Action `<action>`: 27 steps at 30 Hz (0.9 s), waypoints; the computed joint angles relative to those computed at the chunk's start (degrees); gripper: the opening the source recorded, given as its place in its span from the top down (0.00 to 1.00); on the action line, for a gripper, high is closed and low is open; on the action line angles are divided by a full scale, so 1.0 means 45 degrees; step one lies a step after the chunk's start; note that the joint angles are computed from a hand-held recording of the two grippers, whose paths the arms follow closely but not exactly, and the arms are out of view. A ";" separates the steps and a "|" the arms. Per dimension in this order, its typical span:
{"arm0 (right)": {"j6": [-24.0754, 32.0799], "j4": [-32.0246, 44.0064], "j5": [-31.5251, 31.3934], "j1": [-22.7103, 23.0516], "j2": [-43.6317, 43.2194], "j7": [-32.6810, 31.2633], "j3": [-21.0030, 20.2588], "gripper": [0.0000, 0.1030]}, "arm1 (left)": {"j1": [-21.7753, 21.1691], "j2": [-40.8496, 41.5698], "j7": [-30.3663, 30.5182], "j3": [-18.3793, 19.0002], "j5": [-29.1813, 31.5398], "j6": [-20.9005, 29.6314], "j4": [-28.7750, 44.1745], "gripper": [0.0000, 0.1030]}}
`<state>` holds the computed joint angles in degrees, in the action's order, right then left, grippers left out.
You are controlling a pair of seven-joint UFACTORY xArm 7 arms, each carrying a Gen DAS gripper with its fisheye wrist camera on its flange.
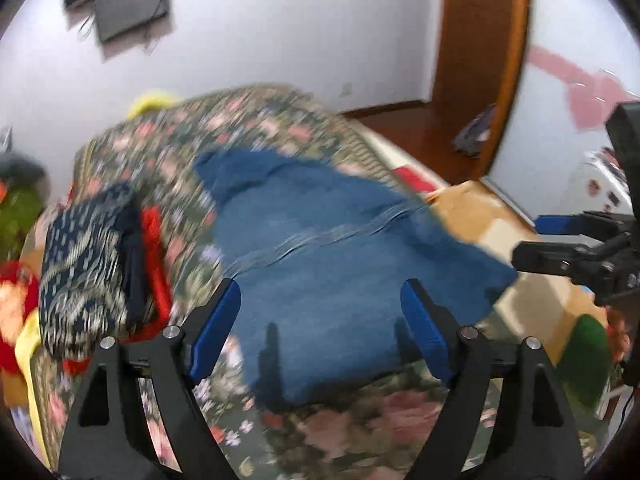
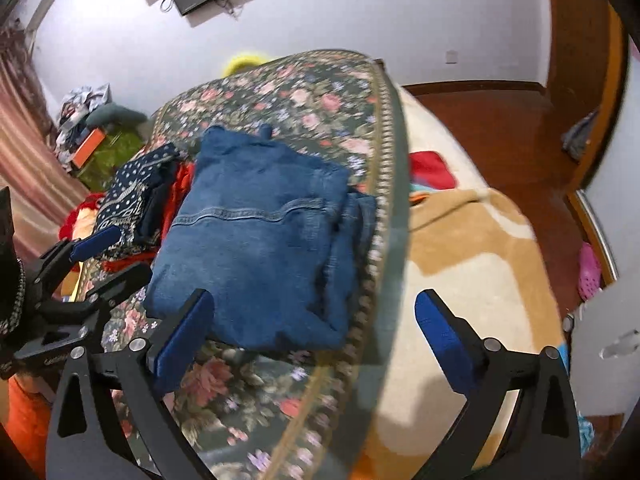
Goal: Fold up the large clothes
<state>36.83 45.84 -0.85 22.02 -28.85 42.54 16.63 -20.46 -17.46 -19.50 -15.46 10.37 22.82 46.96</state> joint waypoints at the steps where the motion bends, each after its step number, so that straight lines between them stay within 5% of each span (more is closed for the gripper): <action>1: 0.0024 0.0088 0.0128 0.0080 0.0274 -0.0080 -0.0049 0.03 | 0.0049 0.0093 -0.0050 0.0140 -0.0169 0.0153 -0.0106 0.21; 6: 0.0406 0.0084 0.0791 0.0367 0.1529 -0.0278 -0.0344 0.03 | 0.0081 0.0577 0.0255 0.0799 -0.1097 0.0673 -0.0582 0.20; 10: 0.0147 -0.1003 0.1384 0.0547 0.0882 -0.0225 -0.0673 0.03 | -0.0533 0.0209 0.1959 0.1731 -0.3302 0.0126 -0.1398 0.09; 20: 0.0569 -0.1326 0.0700 -0.0367 -0.0624 0.0566 -0.0369 0.03 | 0.1108 -0.0821 0.1020 0.0784 -0.0931 0.0772 -0.1716 0.07; 27: -0.0744 -0.0558 0.0651 -0.0190 0.0346 0.0153 -0.0568 0.03 | 0.1059 -0.0417 0.1422 0.1120 -0.1109 0.0042 -0.1013 0.07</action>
